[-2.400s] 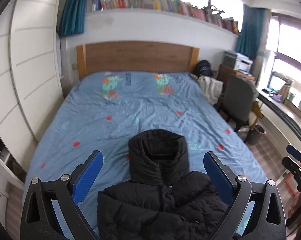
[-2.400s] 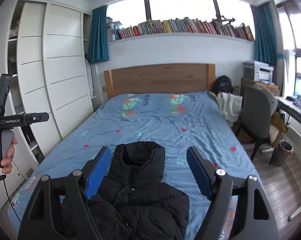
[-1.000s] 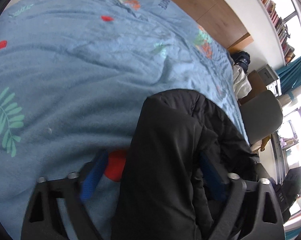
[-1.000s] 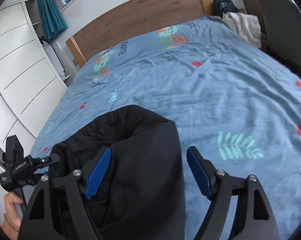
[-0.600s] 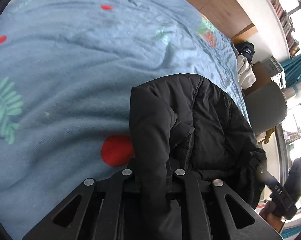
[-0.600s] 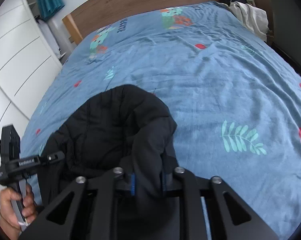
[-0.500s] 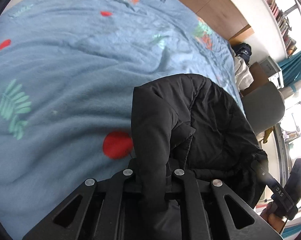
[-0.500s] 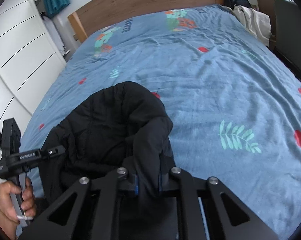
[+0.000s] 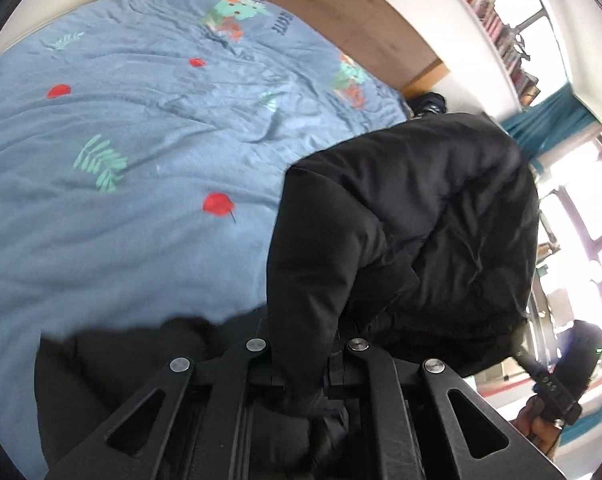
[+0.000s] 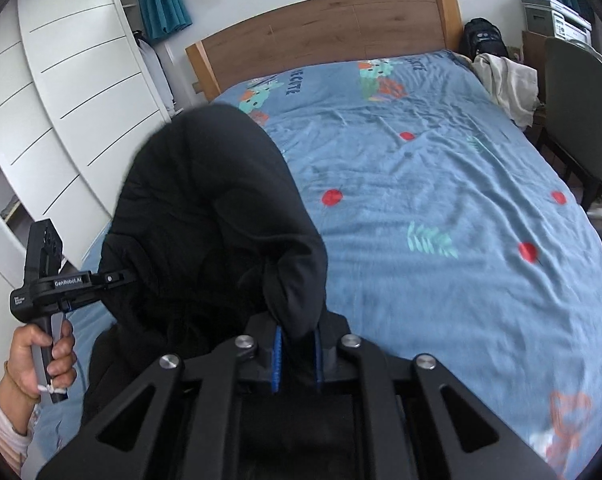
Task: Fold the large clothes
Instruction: 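Grasp the hood with the left tool while the right tool grasps the hood edge, then fold the hood and collar down over the jacket body with both tools, then release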
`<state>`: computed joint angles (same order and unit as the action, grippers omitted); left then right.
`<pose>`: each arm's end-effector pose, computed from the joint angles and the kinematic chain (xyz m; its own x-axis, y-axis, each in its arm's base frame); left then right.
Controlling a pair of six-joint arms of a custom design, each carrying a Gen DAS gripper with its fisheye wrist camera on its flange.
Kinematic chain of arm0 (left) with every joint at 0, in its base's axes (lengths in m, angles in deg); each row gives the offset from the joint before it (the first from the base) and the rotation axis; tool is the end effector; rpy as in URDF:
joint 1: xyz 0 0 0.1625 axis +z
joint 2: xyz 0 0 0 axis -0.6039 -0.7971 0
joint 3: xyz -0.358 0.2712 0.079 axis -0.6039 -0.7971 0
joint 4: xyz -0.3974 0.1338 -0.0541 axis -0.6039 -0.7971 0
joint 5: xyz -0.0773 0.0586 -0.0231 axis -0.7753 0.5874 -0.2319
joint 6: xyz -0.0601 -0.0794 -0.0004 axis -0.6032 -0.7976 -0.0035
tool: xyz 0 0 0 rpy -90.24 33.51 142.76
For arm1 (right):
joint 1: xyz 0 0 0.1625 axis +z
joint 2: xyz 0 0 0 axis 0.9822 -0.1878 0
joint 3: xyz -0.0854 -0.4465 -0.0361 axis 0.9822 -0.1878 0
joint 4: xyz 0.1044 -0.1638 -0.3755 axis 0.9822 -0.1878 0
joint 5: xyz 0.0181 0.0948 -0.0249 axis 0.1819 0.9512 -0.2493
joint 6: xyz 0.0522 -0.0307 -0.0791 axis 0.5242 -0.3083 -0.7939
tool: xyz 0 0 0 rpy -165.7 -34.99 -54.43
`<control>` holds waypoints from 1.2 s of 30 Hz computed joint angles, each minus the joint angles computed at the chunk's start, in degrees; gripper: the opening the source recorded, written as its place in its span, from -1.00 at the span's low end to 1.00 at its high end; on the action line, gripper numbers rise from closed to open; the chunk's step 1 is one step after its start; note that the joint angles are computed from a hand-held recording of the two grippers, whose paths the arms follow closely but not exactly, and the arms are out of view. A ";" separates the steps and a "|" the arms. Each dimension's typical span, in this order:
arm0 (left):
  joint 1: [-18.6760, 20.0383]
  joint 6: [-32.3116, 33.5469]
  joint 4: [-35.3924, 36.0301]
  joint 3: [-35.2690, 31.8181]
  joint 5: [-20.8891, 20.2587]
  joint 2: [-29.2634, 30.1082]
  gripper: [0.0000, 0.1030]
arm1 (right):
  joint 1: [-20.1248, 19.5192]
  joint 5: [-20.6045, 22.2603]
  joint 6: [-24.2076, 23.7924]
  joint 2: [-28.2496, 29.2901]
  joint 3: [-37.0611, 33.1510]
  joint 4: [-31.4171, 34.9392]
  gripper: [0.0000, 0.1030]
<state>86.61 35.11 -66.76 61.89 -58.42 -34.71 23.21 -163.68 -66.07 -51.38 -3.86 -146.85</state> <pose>-0.3664 -0.7133 0.2212 -0.9883 -0.0767 -0.1320 0.0237 0.7772 -0.6288 0.2787 -0.7960 0.3806 -0.8275 -0.3158 0.4643 -0.5281 0.7188 -0.4522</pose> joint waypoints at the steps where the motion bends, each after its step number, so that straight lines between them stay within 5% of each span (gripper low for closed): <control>1: -0.57 -0.30 -0.69 1.43 0.11 -0.65 -0.81 | 0.02 -0.06 0.45 -1.99 2.96 -0.72 -0.78; 9: -4.03 -6.57 0.30 13.46 1.11 -5.60 -0.81 | -3.55 4.53 5.06 -13.88 22.36 -6.41 -0.79; 17: -5.93 -8.07 1.16 18.98 3.46 -7.91 -0.65 | -5.79 3.74 4.89 -18.44 31.11 -9.09 -0.72; 19: -6.56 -9.25 2.93 19.95 4.35 -8.87 -0.47 | -5.79 3.09 4.50 -19.17 32.21 -9.37 -0.71; 21: -7.49 -11.43 5.44 21.26 6.14 -10.32 -0.04 | -5.68 2.35 4.02 -19.85 33.40 -9.79 -0.69; 24: -8.98 -14.46 7.36 24.64 6.73 -13.69 -0.03 | -5.48 0.76 2.96 -21.24 34.79 -9.02 -0.53; 27: -10.46 -16.82 8.93 26.44 7.68 -16.14 -0.03 | -5.28 0.24 2.53 -23.76 36.50 -8.06 -0.06; 31: -12.21 -16.23 7.19 25.53 8.73 -16.24 0.07 | -3.96 1.78 0.62 -26.57 37.17 -7.89 0.01; 36: -13.46 -7.36 1.70 19.72 8.83 -11.04 0.28 | -0.84 5.13 -2.41 -25.68 33.75 -6.51 0.22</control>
